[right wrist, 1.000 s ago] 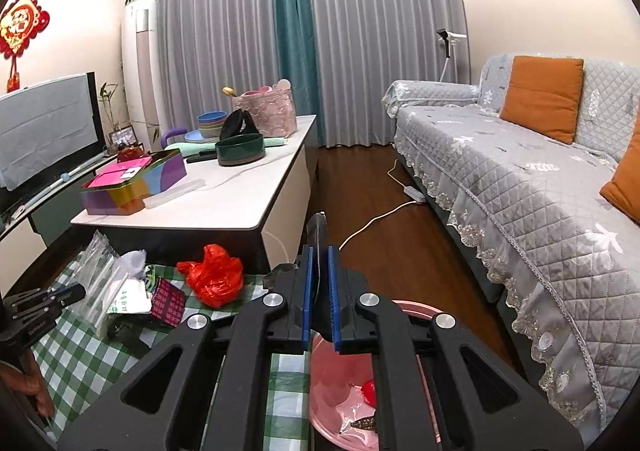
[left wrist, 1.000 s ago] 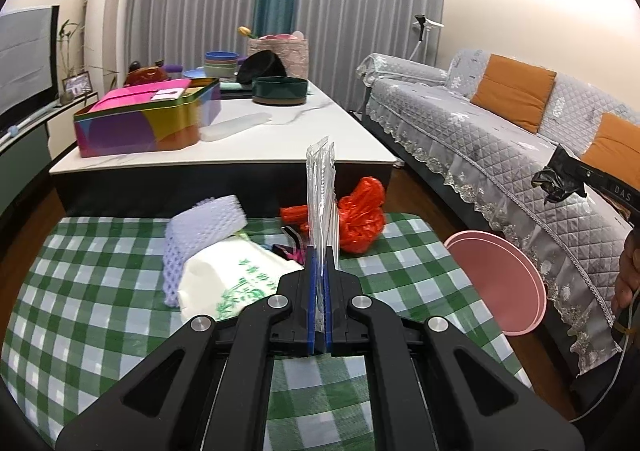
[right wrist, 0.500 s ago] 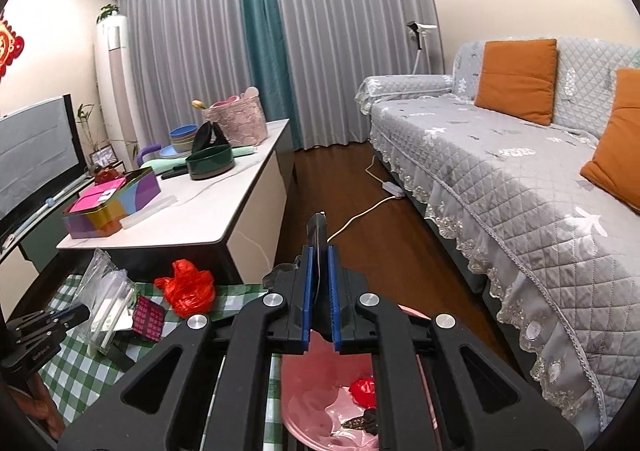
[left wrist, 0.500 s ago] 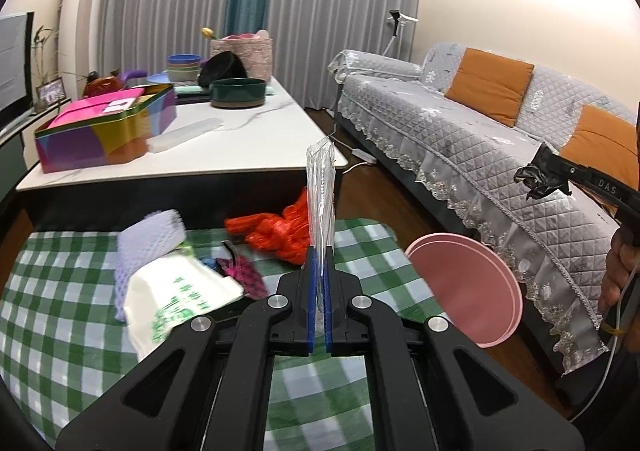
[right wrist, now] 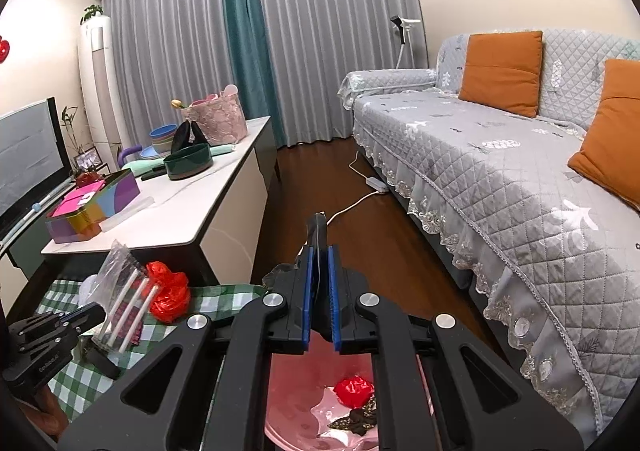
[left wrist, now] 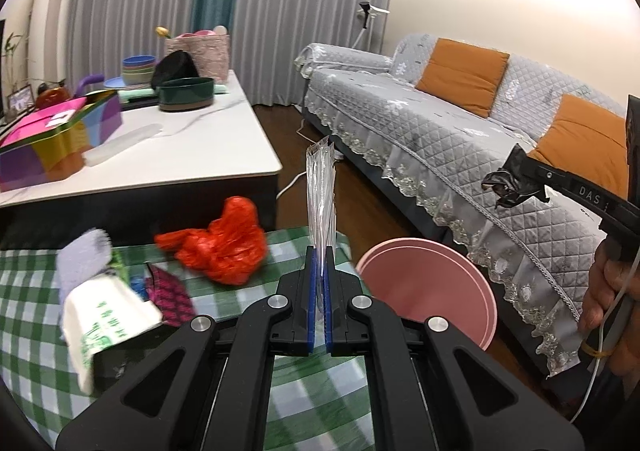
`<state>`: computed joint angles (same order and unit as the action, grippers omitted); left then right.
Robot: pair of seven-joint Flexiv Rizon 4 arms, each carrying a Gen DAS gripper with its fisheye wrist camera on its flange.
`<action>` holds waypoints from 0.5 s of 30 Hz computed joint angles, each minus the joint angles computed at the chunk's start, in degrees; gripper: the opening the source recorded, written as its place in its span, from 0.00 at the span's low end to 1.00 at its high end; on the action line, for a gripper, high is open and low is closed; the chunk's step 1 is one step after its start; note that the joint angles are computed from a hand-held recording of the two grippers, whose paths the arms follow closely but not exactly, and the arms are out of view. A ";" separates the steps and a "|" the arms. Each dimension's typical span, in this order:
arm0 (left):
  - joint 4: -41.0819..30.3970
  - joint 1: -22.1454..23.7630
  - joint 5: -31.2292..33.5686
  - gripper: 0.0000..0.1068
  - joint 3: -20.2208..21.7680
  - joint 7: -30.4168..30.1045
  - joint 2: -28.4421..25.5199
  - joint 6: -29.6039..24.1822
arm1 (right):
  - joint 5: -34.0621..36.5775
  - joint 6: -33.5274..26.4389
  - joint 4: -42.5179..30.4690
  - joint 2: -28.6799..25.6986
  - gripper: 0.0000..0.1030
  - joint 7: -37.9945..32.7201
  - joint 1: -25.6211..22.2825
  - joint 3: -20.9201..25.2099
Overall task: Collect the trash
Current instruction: 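Carry the straw package and black bag in both grippers over the pink bucket, then open both grippers to drop the straw package and black bag into the bucket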
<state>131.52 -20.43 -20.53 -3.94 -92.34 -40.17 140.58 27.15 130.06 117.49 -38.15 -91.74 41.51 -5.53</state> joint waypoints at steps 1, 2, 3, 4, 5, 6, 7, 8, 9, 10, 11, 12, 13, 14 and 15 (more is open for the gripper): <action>-0.56 -0.04 0.08 0.03 -0.08 0.20 -0.22 -0.29 | 0.36 -0.24 -0.11 -0.08 0.08 -0.21 0.29 -0.36; -1.29 -0.09 0.22 0.03 -0.20 0.41 -0.57 -0.61 | 0.70 -0.49 -0.25 -0.22 0.08 -0.42 0.56 -0.74; -1.93 -0.20 0.24 0.03 -0.29 0.64 -0.87 -0.92 | 0.88 -0.66 -0.40 -0.43 0.08 -0.52 0.64 -0.99; -2.71 -0.26 0.40 0.03 -0.40 0.94 -1.24 -1.36 | 1.00 -0.87 -0.60 -0.71 0.08 -0.50 0.61 -1.17; -3.47 -0.32 0.56 0.03 -0.50 1.23 -1.64 -1.77 | 1.11 -1.02 -0.74 -0.90 0.08 -0.45 0.58 -1.35; -3.99 -0.35 0.70 0.03 -0.56 1.44 -1.91 -2.10 | 1.39 -1.26 -0.97 -1.13 0.08 -0.45 0.70 -1.70; -4.82 -0.48 0.74 0.03 -0.64 1.79 -2.36 -2.61 | 1.72 -1.48 -1.14 -1.40 0.08 -0.41 0.80 -2.06; -5.43 -0.42 1.01 0.03 -0.77 1.93 -2.79 -2.97 | 1.83 -1.70 -1.30 -1.67 0.08 -0.22 0.65 -2.26; -6.09 -0.44 1.11 0.03 -0.87 2.12 -3.17 -3.42 | 1.98 -1.97 -1.46 -1.96 0.08 0.04 0.49 -2.47; -6.94 -0.45 1.30 0.03 -1.05 2.28 -3.69 -3.96 | 1.93 -2.27 -1.64 -2.25 0.08 0.31 0.27 -2.64; -7.56 -0.46 1.48 0.03 -1.17 2.40 -4.04 -4.36 | 1.78 -2.57 -1.75 -2.42 0.08 0.58 0.10 -2.77; -8.18 -0.47 1.71 0.03 -1.27 2.52 -4.42 -4.70 | 1.67 -2.86 -1.85 -2.64 0.08 0.86 -0.03 -2.95; -9.00 -0.48 2.01 0.03 -1.43 2.69 -4.92 -5.16 | 1.79 -3.21 -2.00 -2.97 0.08 1.05 0.08 -3.39; -9.81 -0.54 2.19 0.03 -1.57 2.85 -5.38 -5.65 | 1.94 -3.53 -2.08 -3.20 0.08 1.22 0.32 -3.85; -10.48 -0.45 2.53 0.03 -1.75 2.90 -5.79 -6.08 | 1.89 -3.83 -2.15 -3.42 0.08 1.47 0.38 -4.13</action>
<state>121.04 -20.88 -17.99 -5.69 -89.43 -45.96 134.50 29.04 126.23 115.35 -41.56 -90.27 41.89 -9.66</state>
